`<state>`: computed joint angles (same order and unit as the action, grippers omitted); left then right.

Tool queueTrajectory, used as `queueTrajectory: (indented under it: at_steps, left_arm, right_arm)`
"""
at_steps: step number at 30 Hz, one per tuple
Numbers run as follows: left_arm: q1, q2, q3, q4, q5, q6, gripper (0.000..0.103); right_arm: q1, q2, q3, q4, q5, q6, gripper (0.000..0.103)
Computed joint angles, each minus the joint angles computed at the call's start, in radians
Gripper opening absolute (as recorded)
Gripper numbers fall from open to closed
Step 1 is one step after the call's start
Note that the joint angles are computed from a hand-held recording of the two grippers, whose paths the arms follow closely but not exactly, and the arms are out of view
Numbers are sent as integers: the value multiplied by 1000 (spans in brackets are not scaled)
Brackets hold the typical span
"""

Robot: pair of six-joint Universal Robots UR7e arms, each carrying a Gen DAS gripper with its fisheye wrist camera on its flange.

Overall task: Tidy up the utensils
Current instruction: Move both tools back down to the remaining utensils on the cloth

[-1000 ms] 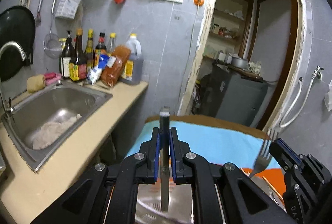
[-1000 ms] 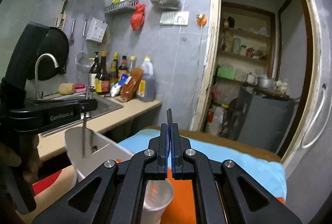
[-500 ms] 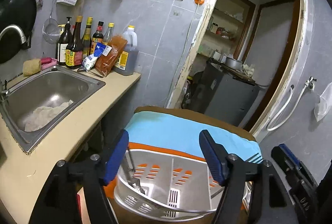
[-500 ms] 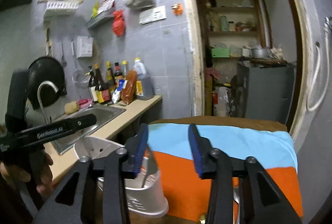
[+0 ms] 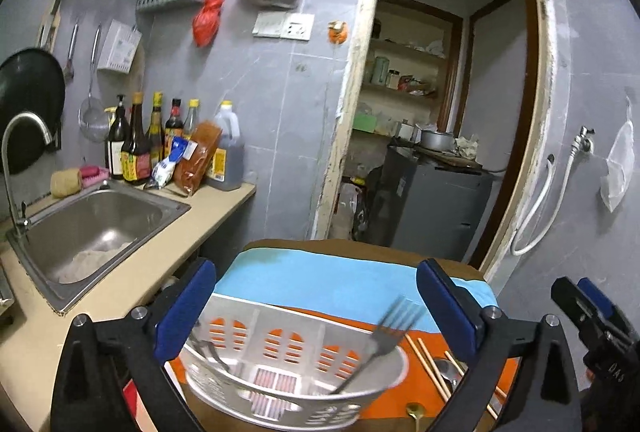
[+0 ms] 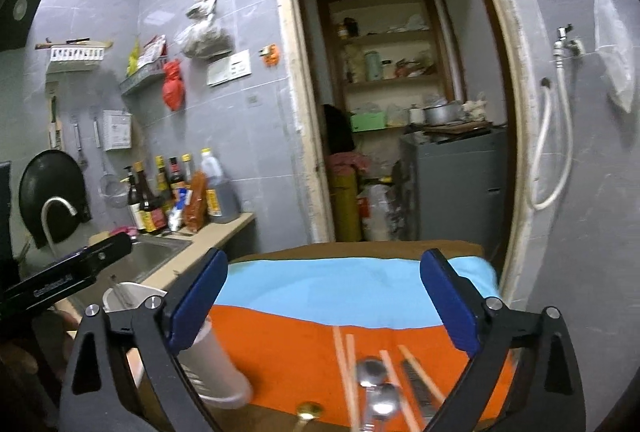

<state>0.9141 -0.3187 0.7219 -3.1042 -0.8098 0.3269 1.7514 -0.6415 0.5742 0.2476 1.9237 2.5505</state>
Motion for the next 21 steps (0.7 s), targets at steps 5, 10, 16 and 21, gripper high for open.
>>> queueTrajectory:
  at_steps: [5,10,16,21]
  left_arm:
    - [-28,21,28,-71,21,45,101]
    - [-45,30,59,-74,29,34,102]
    - [-58,32,109,-9,30,-30,102]
    - [-55,39,129,105,26,-92,101]
  right_arm:
    - [-19,-92,126,-76,13,-32,102]
    - [-41,-143,177,-92,14,-54,102]
    - [-76,-137,127,-5,10,-72,102]
    - [-115,-60,-41,182,16,-42,102]
